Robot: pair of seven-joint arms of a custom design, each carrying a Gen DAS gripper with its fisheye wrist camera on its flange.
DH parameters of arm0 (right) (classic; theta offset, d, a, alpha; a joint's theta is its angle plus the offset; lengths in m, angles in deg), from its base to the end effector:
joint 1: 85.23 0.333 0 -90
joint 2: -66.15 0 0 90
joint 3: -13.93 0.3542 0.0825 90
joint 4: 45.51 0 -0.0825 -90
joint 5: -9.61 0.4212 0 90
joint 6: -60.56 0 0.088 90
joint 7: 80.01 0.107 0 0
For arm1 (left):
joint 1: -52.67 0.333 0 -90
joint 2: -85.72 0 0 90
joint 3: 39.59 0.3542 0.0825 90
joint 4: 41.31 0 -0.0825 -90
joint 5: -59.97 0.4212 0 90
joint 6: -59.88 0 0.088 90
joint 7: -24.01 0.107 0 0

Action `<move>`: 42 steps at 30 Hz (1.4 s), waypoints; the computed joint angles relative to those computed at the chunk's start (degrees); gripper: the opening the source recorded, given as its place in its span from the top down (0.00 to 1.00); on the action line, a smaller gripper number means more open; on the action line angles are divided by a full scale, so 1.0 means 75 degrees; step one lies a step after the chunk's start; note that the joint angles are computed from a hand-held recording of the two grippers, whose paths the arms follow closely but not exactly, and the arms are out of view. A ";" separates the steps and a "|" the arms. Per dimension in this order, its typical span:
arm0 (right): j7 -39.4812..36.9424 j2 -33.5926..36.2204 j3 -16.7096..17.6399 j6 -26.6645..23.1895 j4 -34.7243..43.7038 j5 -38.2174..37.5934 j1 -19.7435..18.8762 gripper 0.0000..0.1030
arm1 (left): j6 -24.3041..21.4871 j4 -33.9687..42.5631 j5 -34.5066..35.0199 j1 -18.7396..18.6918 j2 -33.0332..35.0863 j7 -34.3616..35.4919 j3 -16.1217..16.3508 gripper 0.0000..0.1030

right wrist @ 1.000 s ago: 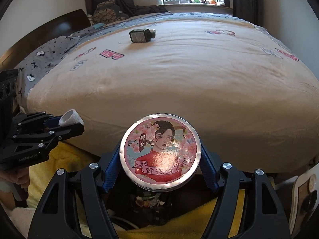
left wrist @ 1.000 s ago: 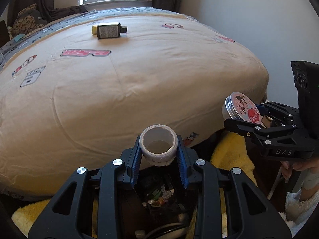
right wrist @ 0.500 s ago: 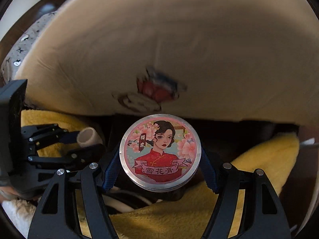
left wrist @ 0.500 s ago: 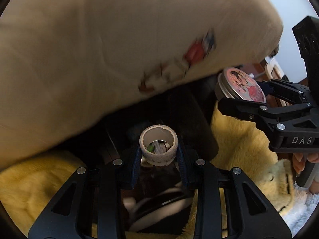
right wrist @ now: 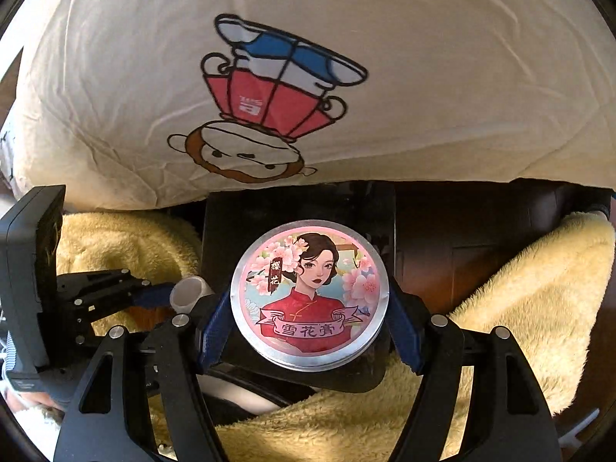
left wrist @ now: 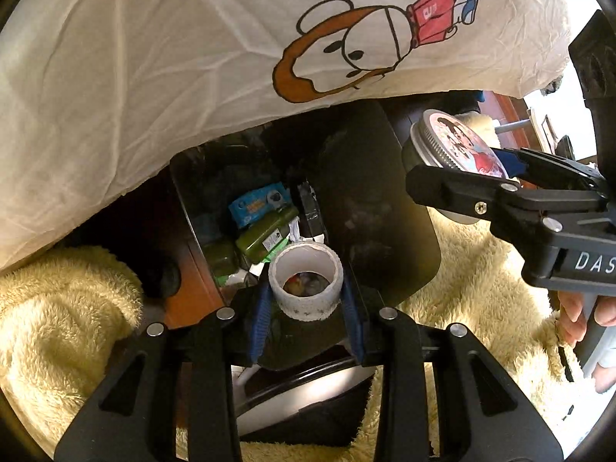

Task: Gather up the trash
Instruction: 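Lower the tape roll and portrait tin into the bin and open both grippers, then grasp the dark green bottle with the right gripper while the left grasps the yellow tube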

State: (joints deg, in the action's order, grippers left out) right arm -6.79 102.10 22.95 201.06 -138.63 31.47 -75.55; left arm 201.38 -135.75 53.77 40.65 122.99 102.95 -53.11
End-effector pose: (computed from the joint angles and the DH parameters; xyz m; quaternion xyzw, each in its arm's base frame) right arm 0.7269 0.2268 0.2871 -0.7902 0.5782 0.0608 0.1938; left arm 0.6925 -0.3019 0.2666 0.6592 -0.7389 0.1292 0.0534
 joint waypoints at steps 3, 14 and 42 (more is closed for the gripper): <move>-0.0002 0.0002 0.0023 0.0025 0.0006 0.0063 -0.0034 0.25 | 0.0074 -0.0014 0.0114 -0.0083 -0.0031 -0.0123 0.0096 0.54; -0.0086 -0.0466 0.0052 0.0652 -0.0389 0.0361 -0.0235 0.16 | 0.0663 -0.0375 0.0980 -0.0369 -0.0622 -0.0794 0.0514 0.34; -0.0599 0.0337 0.0098 0.1775 0.2823 -0.0323 0.0075 0.14 | 0.1818 0.0084 0.4345 -0.0323 -0.1817 -0.3447 0.1710 0.15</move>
State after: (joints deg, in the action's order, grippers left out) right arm -11.28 104.63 23.68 214.38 -117.45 29.04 -74.99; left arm 215.02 -135.12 86.36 38.23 109.37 77.10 -40.29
